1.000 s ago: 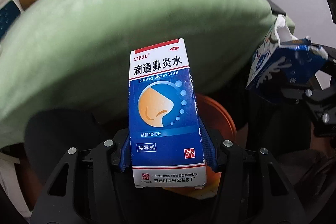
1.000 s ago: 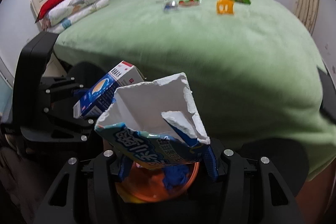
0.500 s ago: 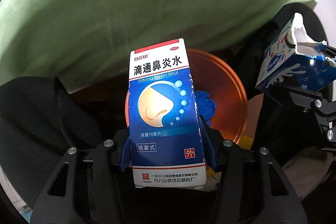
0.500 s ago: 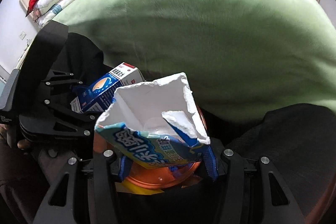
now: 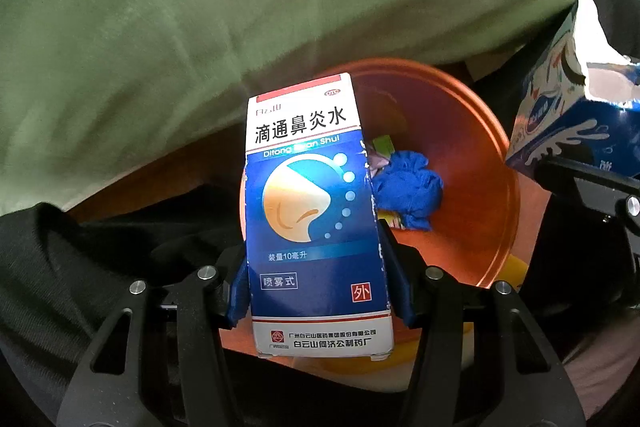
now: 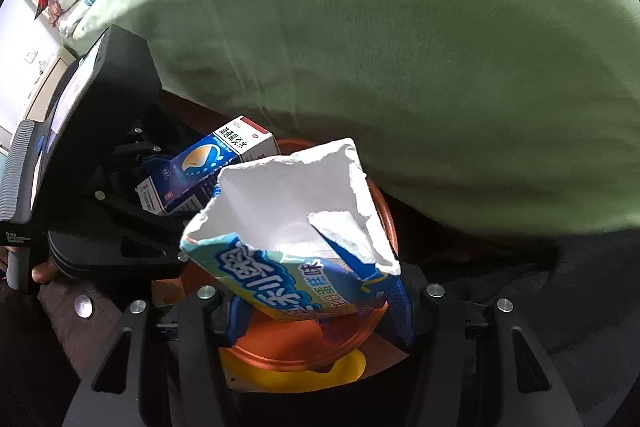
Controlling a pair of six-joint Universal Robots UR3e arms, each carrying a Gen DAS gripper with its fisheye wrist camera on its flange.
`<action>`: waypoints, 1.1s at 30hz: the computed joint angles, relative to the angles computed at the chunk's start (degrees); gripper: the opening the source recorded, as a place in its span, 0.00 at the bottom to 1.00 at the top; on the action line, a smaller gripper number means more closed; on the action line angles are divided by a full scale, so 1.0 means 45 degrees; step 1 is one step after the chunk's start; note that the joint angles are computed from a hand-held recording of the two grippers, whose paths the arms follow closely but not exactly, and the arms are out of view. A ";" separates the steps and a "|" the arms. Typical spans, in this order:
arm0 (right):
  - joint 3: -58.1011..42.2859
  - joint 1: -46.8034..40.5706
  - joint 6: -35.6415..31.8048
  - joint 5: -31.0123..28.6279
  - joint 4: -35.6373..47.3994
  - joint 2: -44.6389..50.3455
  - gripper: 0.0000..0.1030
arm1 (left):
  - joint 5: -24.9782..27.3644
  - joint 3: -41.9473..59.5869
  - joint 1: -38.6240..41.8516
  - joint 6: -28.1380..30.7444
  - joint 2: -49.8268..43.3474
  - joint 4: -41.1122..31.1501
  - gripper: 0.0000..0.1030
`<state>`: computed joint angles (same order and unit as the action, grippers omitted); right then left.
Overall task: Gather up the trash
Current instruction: 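Lower both tools into the orange bin and open them to drop the items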
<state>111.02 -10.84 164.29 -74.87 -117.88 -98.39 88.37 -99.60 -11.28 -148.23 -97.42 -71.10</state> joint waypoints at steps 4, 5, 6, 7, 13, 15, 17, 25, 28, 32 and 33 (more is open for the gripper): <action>-0.0390 0.0001 -0.0024 -0.0034 0.0167 0.0682 0.53 | 0.0059 -0.0072 -0.0001 0.0074 0.0078 -0.0348 0.52; -0.0474 0.0002 -0.0026 -0.0041 0.0209 0.0790 0.53 | 0.0064 0.0101 0.0125 0.0213 -0.0107 -0.0411 0.52; -0.0545 -0.0003 -0.0045 -0.0039 0.0257 0.0906 0.53 | 0.0093 0.0207 0.0104 0.0204 -0.0229 -0.0513 0.52; -0.0840 0.0183 0.0125 -0.0086 0.0192 0.1278 0.53 | 0.0106 0.0846 0.0007 0.0105 -0.0635 -0.0790 0.52; -0.0896 0.0475 0.0431 -0.0479 -0.0064 0.1863 0.57 | 0.0259 0.1431 -0.0049 0.0063 -0.1203 -0.1160 0.56; -0.0903 0.0549 0.0760 -0.0740 -0.0261 0.2022 0.66 | 0.0242 0.2068 -0.0096 -0.0104 -0.1586 -0.1765 0.68; -0.0849 0.0369 0.0813 -0.0574 -0.0276 0.1975 0.66 | 0.0058 0.2369 0.0021 -0.0129 -0.1648 -0.2169 0.69; -0.0521 -0.0192 0.0814 -0.0411 0.0128 0.1029 0.69 | -0.0235 0.2557 0.0250 -0.0043 -0.1529 -0.2506 0.69; -0.0427 -0.0292 0.0735 -0.0379 0.0544 0.0219 0.70 | -0.0409 0.2276 0.0543 0.0193 -0.1214 -0.2349 0.69; -0.0639 -0.0716 0.0194 -0.0095 0.1234 -0.0888 0.72 | -0.1182 0.2192 0.0996 0.0607 -0.0405 -0.2512 0.69; -0.0780 -0.0762 0.0073 -0.0085 0.1295 -0.1080 0.72 | -0.1402 0.2067 0.1168 0.0839 0.0016 -0.2450 0.69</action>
